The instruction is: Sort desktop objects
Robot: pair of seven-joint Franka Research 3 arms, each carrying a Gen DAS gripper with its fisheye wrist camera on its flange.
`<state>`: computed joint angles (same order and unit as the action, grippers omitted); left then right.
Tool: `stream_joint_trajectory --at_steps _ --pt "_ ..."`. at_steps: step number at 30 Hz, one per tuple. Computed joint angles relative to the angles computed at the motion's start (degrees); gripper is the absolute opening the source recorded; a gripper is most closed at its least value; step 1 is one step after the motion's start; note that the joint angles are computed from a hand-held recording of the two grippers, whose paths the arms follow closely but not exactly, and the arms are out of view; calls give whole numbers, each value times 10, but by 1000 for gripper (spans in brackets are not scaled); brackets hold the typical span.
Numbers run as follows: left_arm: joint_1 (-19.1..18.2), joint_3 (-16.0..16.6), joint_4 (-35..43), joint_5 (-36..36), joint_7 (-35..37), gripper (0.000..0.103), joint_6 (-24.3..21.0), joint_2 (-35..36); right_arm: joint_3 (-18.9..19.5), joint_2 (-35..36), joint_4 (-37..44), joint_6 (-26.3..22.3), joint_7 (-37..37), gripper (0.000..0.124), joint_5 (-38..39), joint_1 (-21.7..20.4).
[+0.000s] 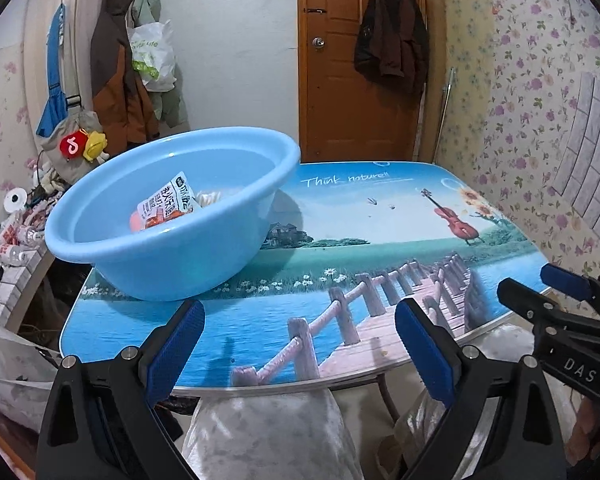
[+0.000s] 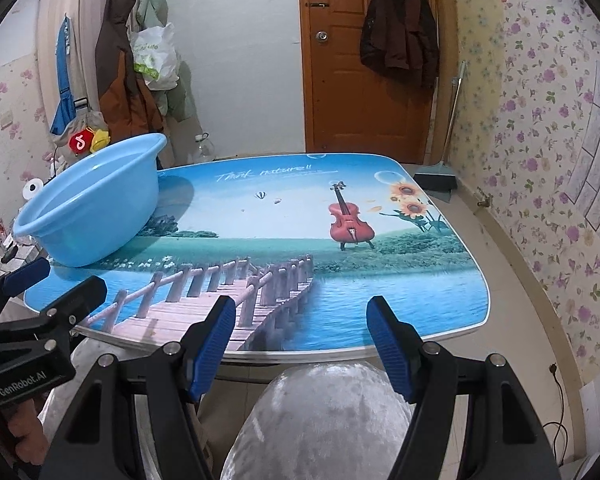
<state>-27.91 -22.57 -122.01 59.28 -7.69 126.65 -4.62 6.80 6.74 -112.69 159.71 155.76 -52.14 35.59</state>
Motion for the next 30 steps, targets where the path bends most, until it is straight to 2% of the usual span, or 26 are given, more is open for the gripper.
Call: stream_joint_trajectory --at_steps 9,20,30 --pt "-5 1 -1 10 -11 97 -23 9 0 7 9 -15 25 70 -52 10" --pt "0 7 -10 -7 -18 97 -2 4 -3 15 16 -24 10 70 -19 12" --pt "0 5 -1 -14 -9 97 -13 12 -5 18 20 -34 -1 70 -13 18"
